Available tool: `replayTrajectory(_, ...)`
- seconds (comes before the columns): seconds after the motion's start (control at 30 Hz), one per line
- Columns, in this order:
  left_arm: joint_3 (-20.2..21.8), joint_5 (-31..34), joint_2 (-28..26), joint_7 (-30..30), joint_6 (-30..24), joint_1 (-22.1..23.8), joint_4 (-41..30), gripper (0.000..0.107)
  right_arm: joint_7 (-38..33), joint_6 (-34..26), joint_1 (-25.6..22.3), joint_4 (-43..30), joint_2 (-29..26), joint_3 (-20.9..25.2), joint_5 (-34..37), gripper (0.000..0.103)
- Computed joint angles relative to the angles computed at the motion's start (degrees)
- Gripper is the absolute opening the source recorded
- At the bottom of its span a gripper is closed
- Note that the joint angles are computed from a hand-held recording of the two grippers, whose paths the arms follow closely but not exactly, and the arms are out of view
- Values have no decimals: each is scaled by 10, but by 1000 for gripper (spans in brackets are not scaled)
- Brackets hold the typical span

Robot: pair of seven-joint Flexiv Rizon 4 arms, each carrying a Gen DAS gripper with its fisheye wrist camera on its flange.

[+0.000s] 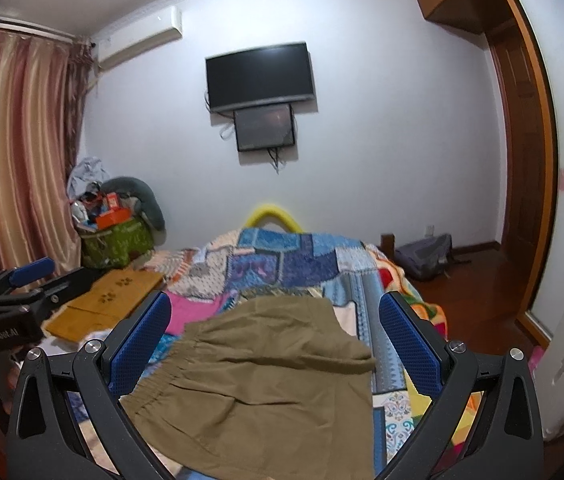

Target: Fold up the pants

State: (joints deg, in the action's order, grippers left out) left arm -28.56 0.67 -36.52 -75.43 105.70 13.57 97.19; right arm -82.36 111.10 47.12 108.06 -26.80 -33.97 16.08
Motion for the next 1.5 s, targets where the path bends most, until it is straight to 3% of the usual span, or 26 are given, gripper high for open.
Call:
replayTrajectory(0.13, 77, -54, -33, 21, -87, -62, -71, 103, 26, -42, -30, -22, -31, -1, -17, 103)
replayTrajectory(0.27, 207, -105, -83, 21, -188, -155, -171, 103, 53, -82, -74, -44, -60, 16, -49, 103)
replayTrajectory(0.43, 263, -118, -151, 13, -313, -185, -289, 103, 105, -143, -125, -67, -76, 47, -107, 103)
replayTrajectory(0.53, 297, -116, -206, 4, -388, -198, -383, 103, 112, -181, -175, -92, -90, 91, -140, 103)
replayTrajectory(0.8, 308, -80, -302, 6, -525, -187, -548, 103, 111, -264, -284, -179, -155, 181, -222, 102)
replayTrajectory(1.0, 298, -72, -353, 20, -606, -175, -634, 103, 84, -330, -375, -254, -197, 288, -260, 101)
replayTrajectory(1.13, 287, -81, -388, 27, -662, -168, -696, 98, 55, -375, -419, -307, -227, 351, -278, 87)
replayTrajectory(1.2, 276, -91, -399, 32, -677, -164, -715, 93, 11, -394, -445, -338, -244, 394, -273, 86)
replayTrajectory(1.3, 261, -116, -425, 42, -728, -158, -763, 81, -34, -407, -451, -362, -259, 409, -270, 81)
replayTrajectory(1.37, 260, -127, -443, 49, -753, -157, -796, 77, -63, -430, -459, -385, -270, 429, -257, 66)
replayTrajectory(1.5, 257, -129, -427, 57, -728, -156, -761, 76, -81, -447, -451, -402, -279, 422, -235, 59)
